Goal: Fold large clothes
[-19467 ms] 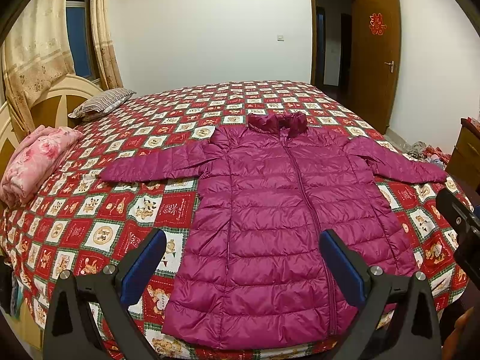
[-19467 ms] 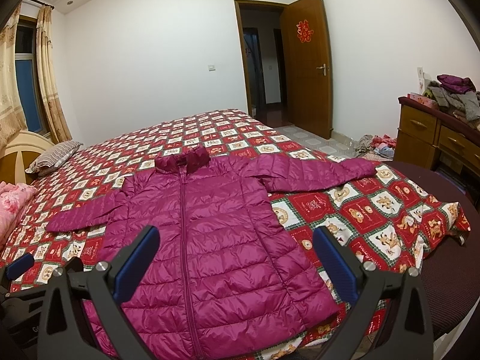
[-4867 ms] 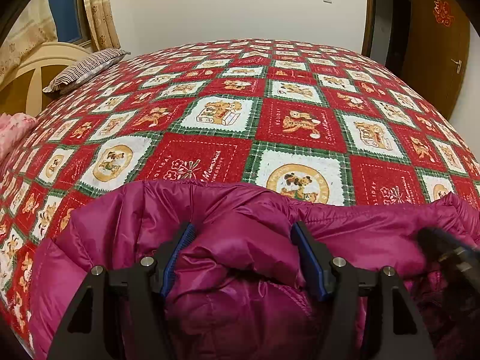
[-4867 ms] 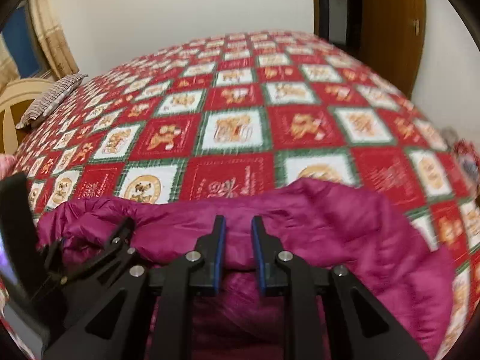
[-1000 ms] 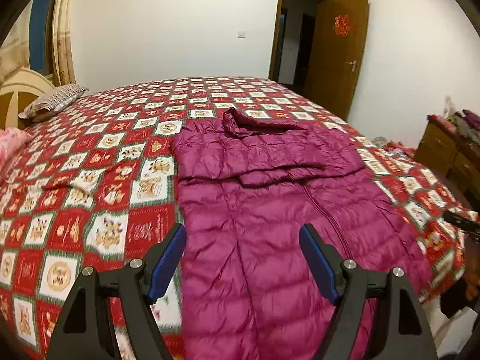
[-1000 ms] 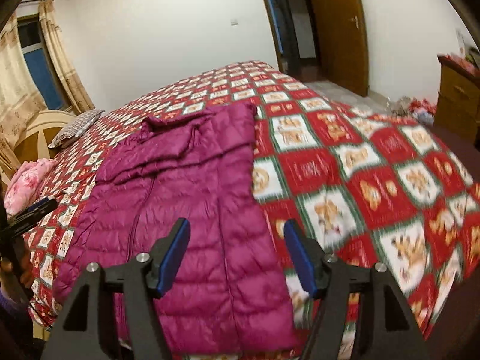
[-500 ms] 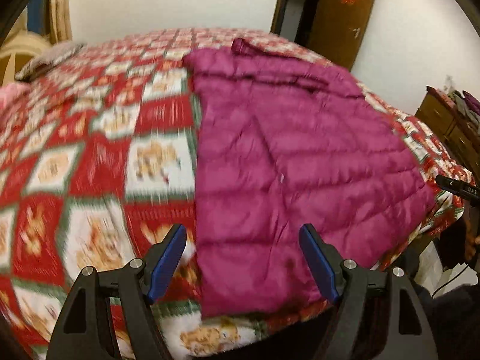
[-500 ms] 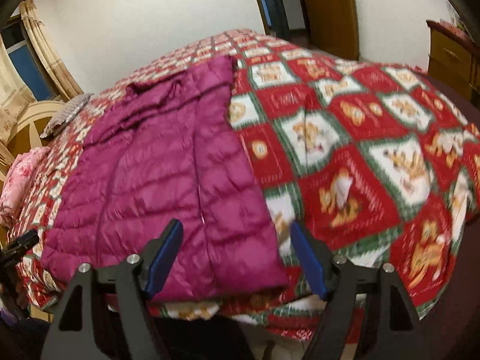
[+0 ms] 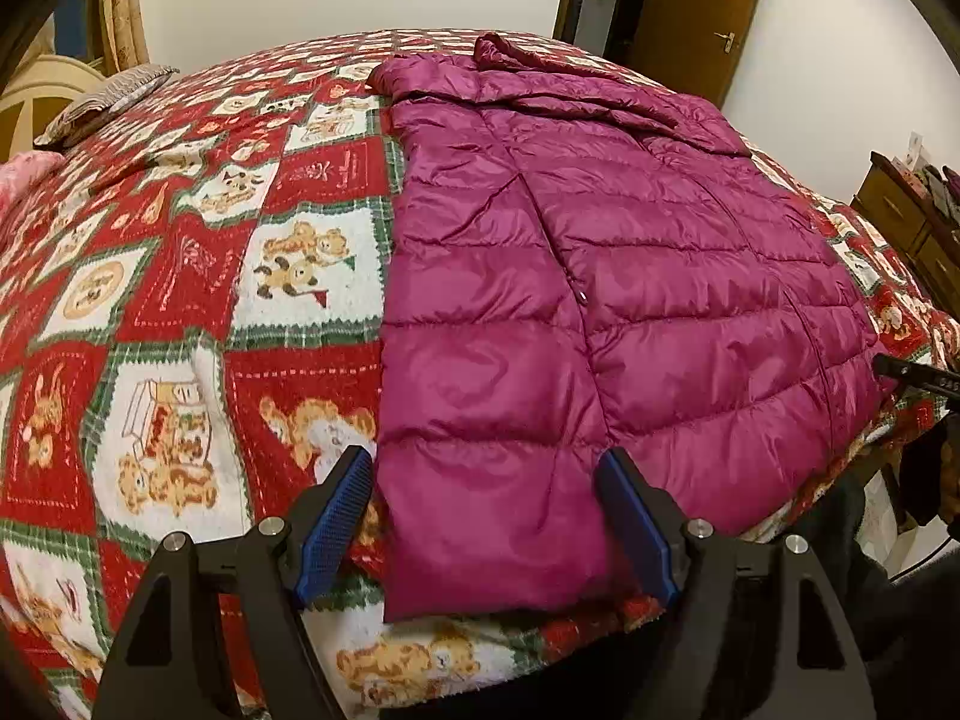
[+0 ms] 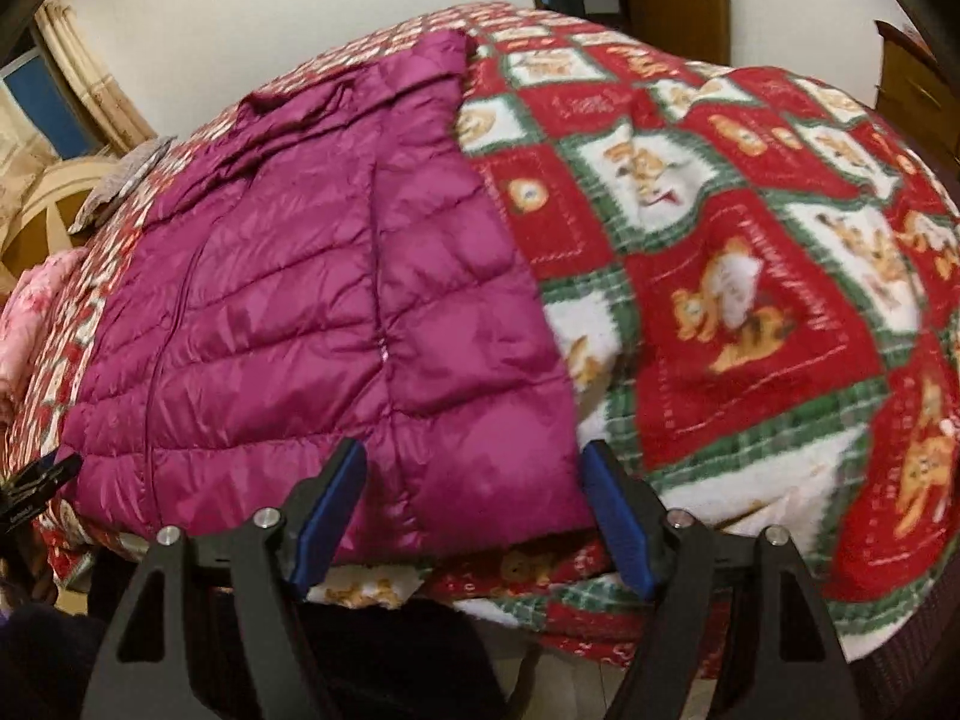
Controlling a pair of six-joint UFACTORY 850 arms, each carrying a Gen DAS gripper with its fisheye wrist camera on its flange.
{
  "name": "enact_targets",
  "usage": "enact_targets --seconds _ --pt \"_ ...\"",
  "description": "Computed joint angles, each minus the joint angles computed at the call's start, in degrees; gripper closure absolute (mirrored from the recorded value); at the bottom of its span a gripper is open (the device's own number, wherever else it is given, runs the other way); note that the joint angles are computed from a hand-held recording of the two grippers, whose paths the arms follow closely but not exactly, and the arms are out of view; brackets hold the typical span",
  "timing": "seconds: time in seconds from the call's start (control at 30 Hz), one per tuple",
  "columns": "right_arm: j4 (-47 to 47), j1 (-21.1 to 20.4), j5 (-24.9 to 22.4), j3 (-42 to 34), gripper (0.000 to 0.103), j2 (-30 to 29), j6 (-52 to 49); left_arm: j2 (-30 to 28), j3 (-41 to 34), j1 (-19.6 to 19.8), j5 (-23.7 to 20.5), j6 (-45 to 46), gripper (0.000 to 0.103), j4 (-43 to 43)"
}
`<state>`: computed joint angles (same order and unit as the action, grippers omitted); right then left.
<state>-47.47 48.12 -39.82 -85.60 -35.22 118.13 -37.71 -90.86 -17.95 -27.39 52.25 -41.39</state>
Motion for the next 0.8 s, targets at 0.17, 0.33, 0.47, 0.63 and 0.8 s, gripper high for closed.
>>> enact_targets --seconds 0.17,0.33,0.47,0.63,0.8 --pt "2.37 -0.34 2.05 -0.24 0.031 -0.52 -2.69 0.45 0.5 0.98 -3.61 2.09 0.025 -3.55" --pt "3.35 -0.42 2.54 -0.94 0.055 -0.95 -5.38 -0.23 -0.4 2.29 -8.03 4.19 0.028 -9.62" --pt "2.28 -0.1 2.81 -2.03 0.082 -1.12 -6.21 -2.81 -3.85 3.43 -15.34 2.62 0.073 -12.6" --pt "-0.45 -0.22 5.28 -1.3 0.084 -0.91 -2.02 -4.15 -5.49 3.29 -16.18 0.88 0.073 -12.56" --pt "-5.77 -1.19 11.17 2.08 0.078 0.14 8.85 -5.02 -6.54 3.66 -17.53 0.01 0.073 -13.76"
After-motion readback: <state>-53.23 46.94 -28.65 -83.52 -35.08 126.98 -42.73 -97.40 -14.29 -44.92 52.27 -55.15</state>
